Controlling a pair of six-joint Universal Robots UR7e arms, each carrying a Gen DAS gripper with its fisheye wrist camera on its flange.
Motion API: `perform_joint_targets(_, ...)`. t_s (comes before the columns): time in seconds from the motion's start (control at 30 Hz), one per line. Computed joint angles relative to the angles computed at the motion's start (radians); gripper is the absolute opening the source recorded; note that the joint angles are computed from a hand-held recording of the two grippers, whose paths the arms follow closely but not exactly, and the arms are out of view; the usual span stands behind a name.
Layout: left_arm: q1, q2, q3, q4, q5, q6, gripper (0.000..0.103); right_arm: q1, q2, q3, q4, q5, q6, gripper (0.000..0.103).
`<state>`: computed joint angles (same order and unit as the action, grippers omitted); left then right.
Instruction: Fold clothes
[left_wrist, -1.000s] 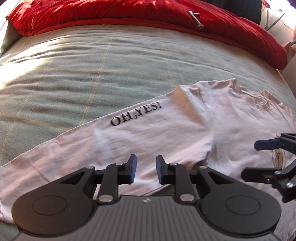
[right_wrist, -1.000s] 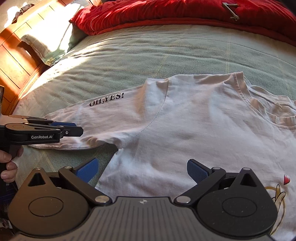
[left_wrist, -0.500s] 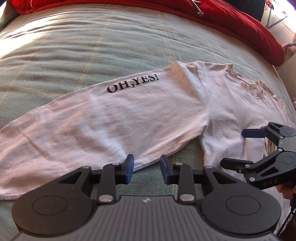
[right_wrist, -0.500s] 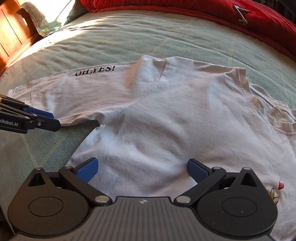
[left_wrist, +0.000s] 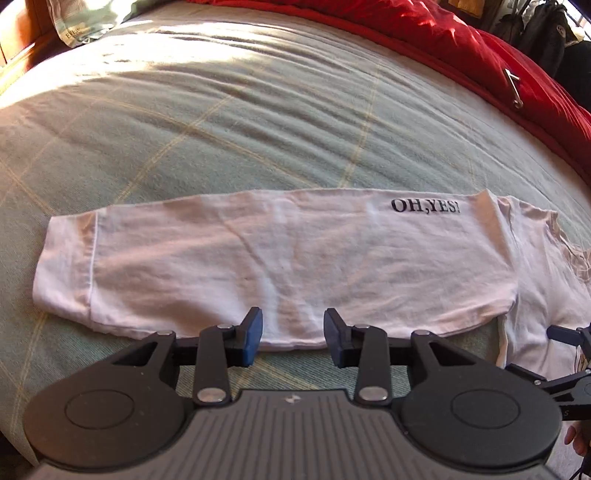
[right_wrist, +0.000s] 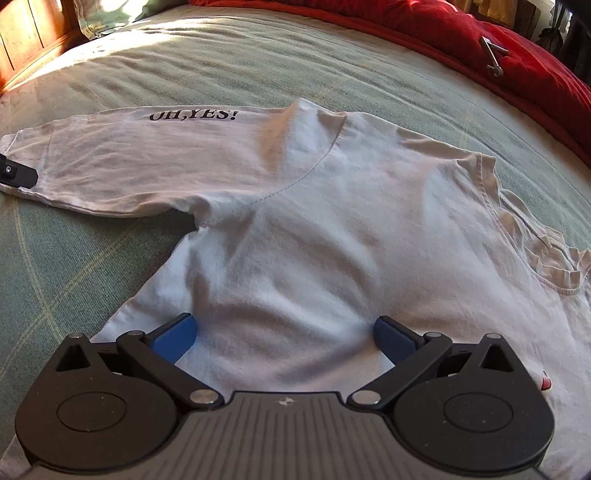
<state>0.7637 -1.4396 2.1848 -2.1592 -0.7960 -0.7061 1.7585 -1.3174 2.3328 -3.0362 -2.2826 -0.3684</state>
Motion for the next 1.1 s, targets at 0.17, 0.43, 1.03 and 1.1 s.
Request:
perform_joint_targets(0.17, 0.076, 0.029, -0.015, -0.04, 0.055, 0.007, 0.041, -0.005, -0.009, -0.001, 0.01, 0.012, -0.007, 0.103)
perform_joint_targets(0.43, 0.065, -0.063, -0.031, 0.213, 0.153, -0.205, 0.037, 0.001, -0.015, -0.012, 0.05, 0.009, 0.009, 0.103)
perform_joint_targets(1.03, 0.098, 0.57, -0.349, -0.479, -0.414, 0.55, 0.043, -0.023, -0.187, 0.011, 0.138, 0.087, 0.227, 0.103)
perform_joint_targets(1.1, 0.104, 0.591, -0.369, -0.489, -0.374, 0.548, 0.043, -0.034, -0.2, 0.023, 0.145, 0.08, 0.261, 0.103)
